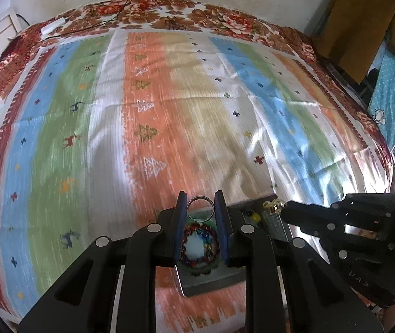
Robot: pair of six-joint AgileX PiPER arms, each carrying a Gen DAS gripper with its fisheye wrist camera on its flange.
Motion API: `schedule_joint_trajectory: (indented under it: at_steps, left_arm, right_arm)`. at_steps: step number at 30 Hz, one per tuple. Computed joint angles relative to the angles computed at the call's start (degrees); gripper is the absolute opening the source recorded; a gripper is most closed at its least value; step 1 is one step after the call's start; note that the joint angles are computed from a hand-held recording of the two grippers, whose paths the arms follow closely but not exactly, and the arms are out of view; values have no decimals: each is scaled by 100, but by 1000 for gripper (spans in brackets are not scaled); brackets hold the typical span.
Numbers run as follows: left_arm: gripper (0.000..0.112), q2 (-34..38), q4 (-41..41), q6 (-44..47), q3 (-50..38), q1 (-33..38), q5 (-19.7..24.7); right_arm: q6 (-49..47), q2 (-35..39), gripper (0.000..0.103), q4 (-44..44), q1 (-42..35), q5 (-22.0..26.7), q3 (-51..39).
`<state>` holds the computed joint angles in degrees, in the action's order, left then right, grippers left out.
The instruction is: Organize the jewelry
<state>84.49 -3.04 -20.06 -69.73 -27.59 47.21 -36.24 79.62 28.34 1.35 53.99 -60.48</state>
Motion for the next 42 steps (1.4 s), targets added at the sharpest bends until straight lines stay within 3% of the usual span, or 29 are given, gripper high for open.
schedule_joint_trajectory:
  at_steps: [10, 11, 13, 14, 17, 22, 30, 31, 33, 42]
  left_arm:
    - [24, -269, 61, -336, 413, -264, -86]
    - [28, -295, 93, -375, 446, -274, -97]
    - [32, -368, 173, -498, 509, -280, -104]
    - [33, -394, 235, -564, 530, -296, -96]
    - [38, -527, 556, -857, 619, -375, -43]
    - [64, -853, 548, -899, 864, -388, -156]
    - [87, -1446, 610, -1150, 1363, -334, -400]
    - [91, -1518, 732, -1271, 1428, -383, -424]
    - [94, -1631, 1045, -1544, 1529, -532, -440]
    - [97, -1959, 2435, -2765, 1772, -1480, -286]
  right_arm:
    - [-68, -233, 3, -31, -29, 46, 330]
    - [-38, -280, 6, -83, -32, 0, 375]
    - [-95, -370, 43, -73, -102, -23, 461]
    - [-149, -448, 46, -55, -138, -60, 522]
    - [-306, -621, 46, -4, -228, -97, 654]
    - [-746, -936, 46, 226, -519, -50, 908]
    - [-1498, -1508, 60, 795, -1144, 9, 1296]
    - [-1571, -1526, 66, 832, -1191, 56, 1311]
    - [-1795, -1528, 70, 988, -1345, 240, 1340]
    - [-2196, -1918, 88, 1246, -1578, 235, 1588]
